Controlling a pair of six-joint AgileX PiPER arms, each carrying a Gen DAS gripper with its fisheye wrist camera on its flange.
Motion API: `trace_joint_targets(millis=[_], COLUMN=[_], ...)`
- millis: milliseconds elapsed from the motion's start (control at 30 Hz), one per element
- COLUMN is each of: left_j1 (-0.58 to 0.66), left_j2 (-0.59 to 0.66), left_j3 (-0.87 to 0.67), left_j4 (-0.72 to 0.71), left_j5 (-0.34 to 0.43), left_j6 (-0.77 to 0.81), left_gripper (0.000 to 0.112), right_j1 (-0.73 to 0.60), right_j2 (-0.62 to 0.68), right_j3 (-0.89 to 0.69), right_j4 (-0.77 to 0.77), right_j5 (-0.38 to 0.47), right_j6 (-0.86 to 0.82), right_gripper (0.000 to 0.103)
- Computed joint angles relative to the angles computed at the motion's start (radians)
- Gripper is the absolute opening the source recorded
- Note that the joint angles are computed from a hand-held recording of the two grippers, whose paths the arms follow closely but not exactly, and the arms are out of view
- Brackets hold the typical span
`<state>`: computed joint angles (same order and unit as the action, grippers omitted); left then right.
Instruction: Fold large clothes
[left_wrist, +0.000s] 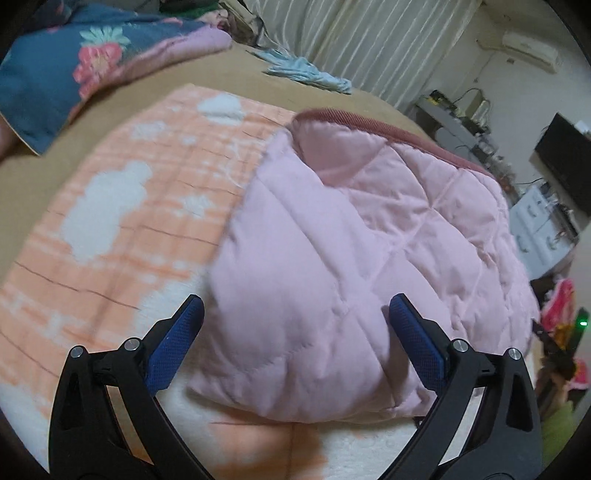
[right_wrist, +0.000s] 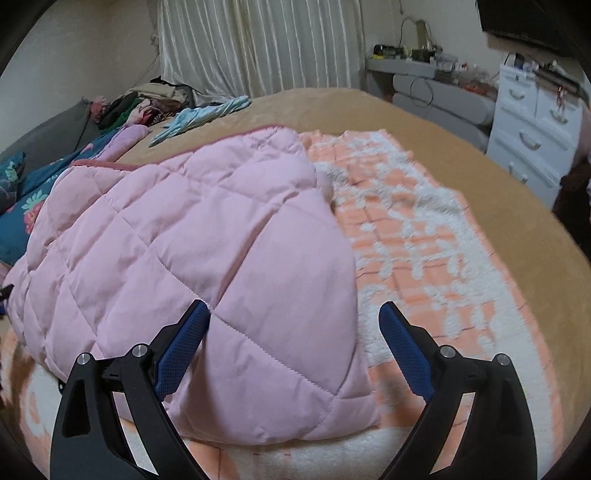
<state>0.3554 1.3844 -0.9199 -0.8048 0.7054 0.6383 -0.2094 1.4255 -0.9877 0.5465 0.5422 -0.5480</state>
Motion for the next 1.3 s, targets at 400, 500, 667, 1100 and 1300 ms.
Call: trace_joint_targets(millis=[400, 500, 667, 1100, 1300], left_j1=[-0.213, -0.253, -0.309, -0.364, -0.382], left_j2=[-0.059, -0.026, 0.078, 0.277, 0.330], left_j3=[-0.092, -0.172, -0.293, -0.402, -0.433], left_j4=[0.261, 0.365, 0.564, 0.805, 0.862], left_j5=[-0.188, -0.199, -0.204, -0.202, -0.194], left_j6=[-0.274, -0.385, -0.574, -0.772, -0.821], left_gripper=[0.018, 0.017, 0.017, 0.018, 0.019], right_j1=[0.054, 0.107, 0.150, 0.181, 0.175], right_j2=[-0.080, -0.090, -0.008, 0.175, 0.211], right_j3=[-0.031, -0.041, -0.095, -0.178, -0.184], right_j4=[0.018, -0.101, -0.291, -0.498, -0.481], right_j5=[-0.007, -0.101, -0.174, -0.179, -0.172], right_j6=[0.041, 0.181, 0.367, 0.556, 0.557], right_gripper=[0.022, 0.022, 0.021, 0.021, 0.024])
